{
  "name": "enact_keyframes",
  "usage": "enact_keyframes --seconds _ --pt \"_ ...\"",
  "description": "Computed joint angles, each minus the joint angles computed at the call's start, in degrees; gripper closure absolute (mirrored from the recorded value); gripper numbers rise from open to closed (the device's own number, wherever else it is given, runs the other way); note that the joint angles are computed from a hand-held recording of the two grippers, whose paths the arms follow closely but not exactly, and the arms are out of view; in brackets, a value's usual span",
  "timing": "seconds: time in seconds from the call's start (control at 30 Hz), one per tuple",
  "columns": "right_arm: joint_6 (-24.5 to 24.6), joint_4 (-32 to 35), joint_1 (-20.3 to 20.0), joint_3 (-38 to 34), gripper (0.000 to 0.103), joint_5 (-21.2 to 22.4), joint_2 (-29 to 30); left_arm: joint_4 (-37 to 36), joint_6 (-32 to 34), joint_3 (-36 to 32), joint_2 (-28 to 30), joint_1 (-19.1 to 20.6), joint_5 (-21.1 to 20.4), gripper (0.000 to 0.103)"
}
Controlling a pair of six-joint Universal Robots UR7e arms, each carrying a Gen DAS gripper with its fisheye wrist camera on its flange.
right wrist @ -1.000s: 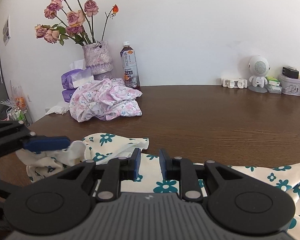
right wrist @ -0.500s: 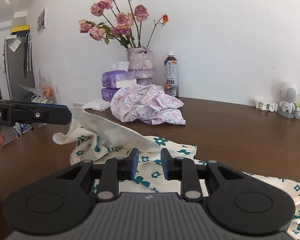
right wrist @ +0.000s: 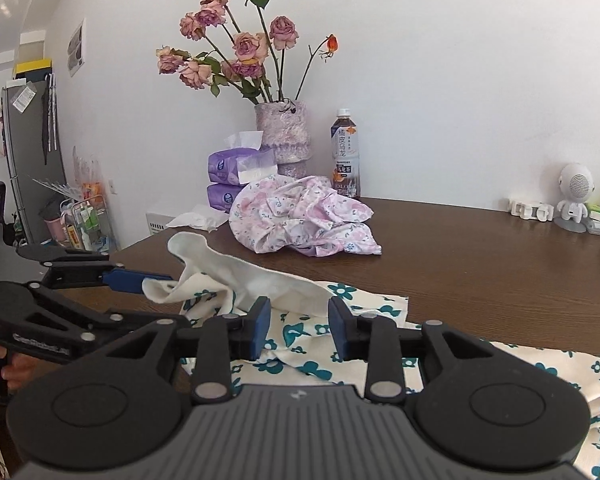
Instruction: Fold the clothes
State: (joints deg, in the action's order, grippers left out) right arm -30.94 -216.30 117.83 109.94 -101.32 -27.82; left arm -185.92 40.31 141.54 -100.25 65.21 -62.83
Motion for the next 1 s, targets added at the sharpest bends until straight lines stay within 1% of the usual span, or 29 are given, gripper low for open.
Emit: enact_keyframes --seconds 0.07,0.17,0.27,0.3,0.33,0.37,0.4,0.43,0.5,0.57,0.63,0.7,0.73,0.77,0.8,0.83,0.87,1.0 --pt "0.22 -0.8 0.01 0.74 0.071 -0.9 -0.4 1.11 0.54 -0.3 1.22 -0.33 -1.47 0.101" --pt "0.8 -1.46 -0.37 2.19 0.071 -1.06 -1.28 -0.27 1.68 0.15 3.94 -1.54 -1.36 0.101" --pt "1.53 -1.82 -0.88 3.65 0.071 -0.73 -2.22 0.2 0.18 -0.46 6.19 -1.31 -1.73 0.1" --pt "1.94 -1.57 -1.1 4.03 0.071 -0.36 -2.5 0.68 -0.11 -0.54 6.29 -1.09 -2.18 0.097" --pt "2.34 -1.31 -1.28 4.33 0.071 -0.1 -2.69 1.16 -0.6 -0.44 5.9 -0.98 -2.49 0.091" --pt "2.84 -0.83 -1.47 4.53 0.071 0.38 -2.86 1.63 -1.06 -0.32 5.5 -0.88 -2.79 0.09" --pt "3.5 0.05 -1.67 4.57 0.071 1.27 -2.99 2.19 -1.14 -0.18 4.74 -0.79 -3.24 0.085" --pt "4.15 0.92 -1.87 4.59 0.071 2.16 -3.11 2.57 -1.1 0.31 3.63 -0.82 -3.49 0.078" --pt "5.67 3.15 -2.18 4.03 0.071 4.35 -3.09 3.5 -1.16 1.17 1.54 -0.92 -3.5 0.072" --pt "7.56 5.46 -2.15 2.59 0.071 6.09 -2.52 5.31 -1.61 1.76 -0.8 -0.79 -3.46 0.071" --pt "8.92 7.25 -1.75 0.76 0.071 6.4 -1.56 7.84 -2.25 2.12 -3.5 -0.4 -3.78 0.071" --pt "9.78 8.68 -1.11 -1.02 0.071 5.39 -0.54 9.88 -2.93 2.25 -6.01 0.1 -4.11 0.07" --pt "10.15 9.32 -0.79 -1.81 0.075 4.45 -0.06 10.58 -3.28 2.23 -7.12 0.39 -4.22 0.069" --pt "10.49 9.82 -0.67 -2.28 0.081 3.74 0.24 10.17 -3.59 2.21 -7.56 0.31 -3.22 0.069" --pt "10.9 10.14 -0.76 -2.45 0.098 3.41 0.38 9.34 -3.61 1.98 -7.17 0.55 -2.33 0.067" --pt "11.28 10.15 -0.87 -2.48 0.101 3.15 0.48 8.51 -3.62 1.72 -6.75 0.81 -1.48 0.067" --pt "11.56 9.62 -1.04 -2.19 0.101 3.04 0.46 8.15 -3.61 1.27 -6.04 1.25 -1.14 0.067" --pt "12.4 8.17 -1.74 -0.65 0.101 2.6 -0.16 8.42 -0.81 -0.7 -2.21 2.57 -1.73 0.068"
